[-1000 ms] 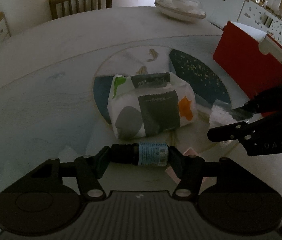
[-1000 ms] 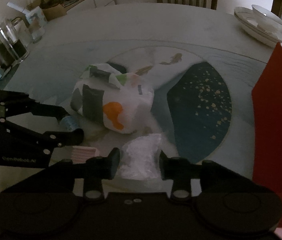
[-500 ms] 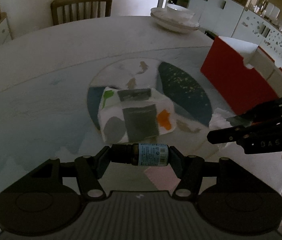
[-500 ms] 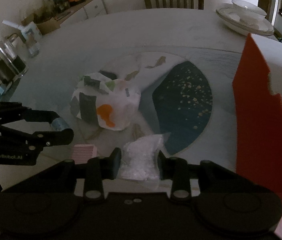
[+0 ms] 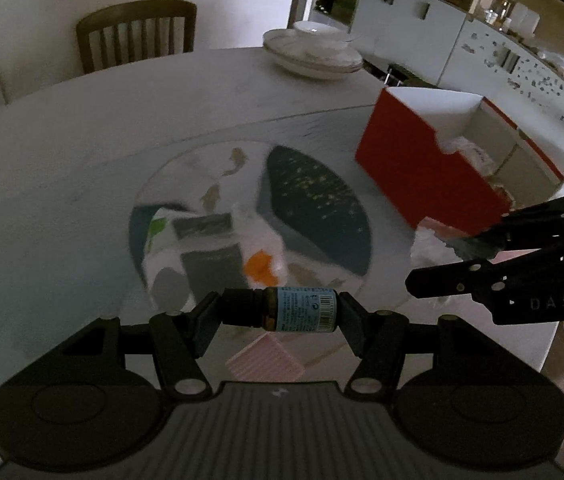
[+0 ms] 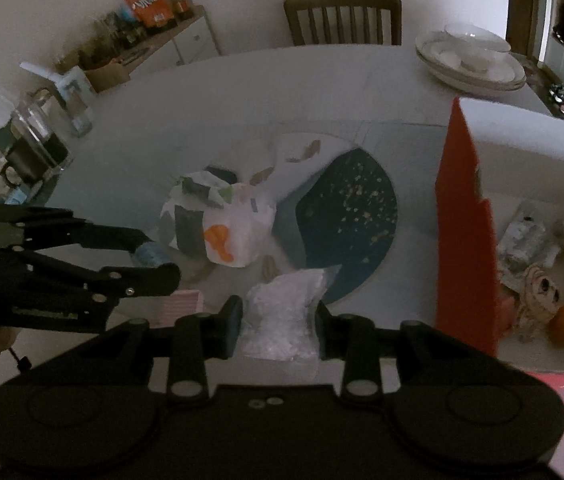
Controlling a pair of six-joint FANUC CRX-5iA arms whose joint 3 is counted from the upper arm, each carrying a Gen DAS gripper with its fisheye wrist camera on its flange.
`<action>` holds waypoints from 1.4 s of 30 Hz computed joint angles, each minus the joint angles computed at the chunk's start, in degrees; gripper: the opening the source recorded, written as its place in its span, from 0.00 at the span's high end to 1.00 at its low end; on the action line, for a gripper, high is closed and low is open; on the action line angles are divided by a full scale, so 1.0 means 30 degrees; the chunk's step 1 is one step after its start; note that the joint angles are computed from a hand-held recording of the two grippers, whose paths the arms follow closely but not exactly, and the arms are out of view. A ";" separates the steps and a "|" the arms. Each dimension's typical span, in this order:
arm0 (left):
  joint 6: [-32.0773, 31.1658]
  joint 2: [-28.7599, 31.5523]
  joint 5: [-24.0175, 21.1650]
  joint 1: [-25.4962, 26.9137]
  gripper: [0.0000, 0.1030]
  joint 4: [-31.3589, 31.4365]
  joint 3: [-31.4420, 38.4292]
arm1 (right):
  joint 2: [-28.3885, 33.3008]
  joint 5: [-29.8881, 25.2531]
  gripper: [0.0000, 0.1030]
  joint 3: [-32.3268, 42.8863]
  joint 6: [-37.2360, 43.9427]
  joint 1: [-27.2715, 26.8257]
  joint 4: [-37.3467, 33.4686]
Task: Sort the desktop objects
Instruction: 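Carry the white bag over the box while the left gripper carries the bottle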
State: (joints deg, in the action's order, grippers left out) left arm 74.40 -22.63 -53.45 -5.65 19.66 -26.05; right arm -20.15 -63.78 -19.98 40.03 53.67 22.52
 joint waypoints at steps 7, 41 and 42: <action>0.0753 0.0599 -0.0157 -0.1216 0.40 -0.0246 0.1088 | -0.0671 -0.0718 0.67 0.0313 0.0592 -0.0068 -0.0073; 0.6242 0.5436 0.0673 -0.7171 0.40 -0.3780 0.7389 | -0.3929 -0.1384 0.67 0.1517 0.6893 -0.6148 -0.2751; 0.6363 0.5669 0.0684 -0.7363 0.40 -0.3908 0.7657 | -0.3957 -0.1380 0.67 0.1577 0.7214 -0.6485 -0.2961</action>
State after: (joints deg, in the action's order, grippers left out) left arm 93.49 -5.62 -51.40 -27.74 7.94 -3.08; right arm -32.02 -67.92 -15.25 61.67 34.22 13.64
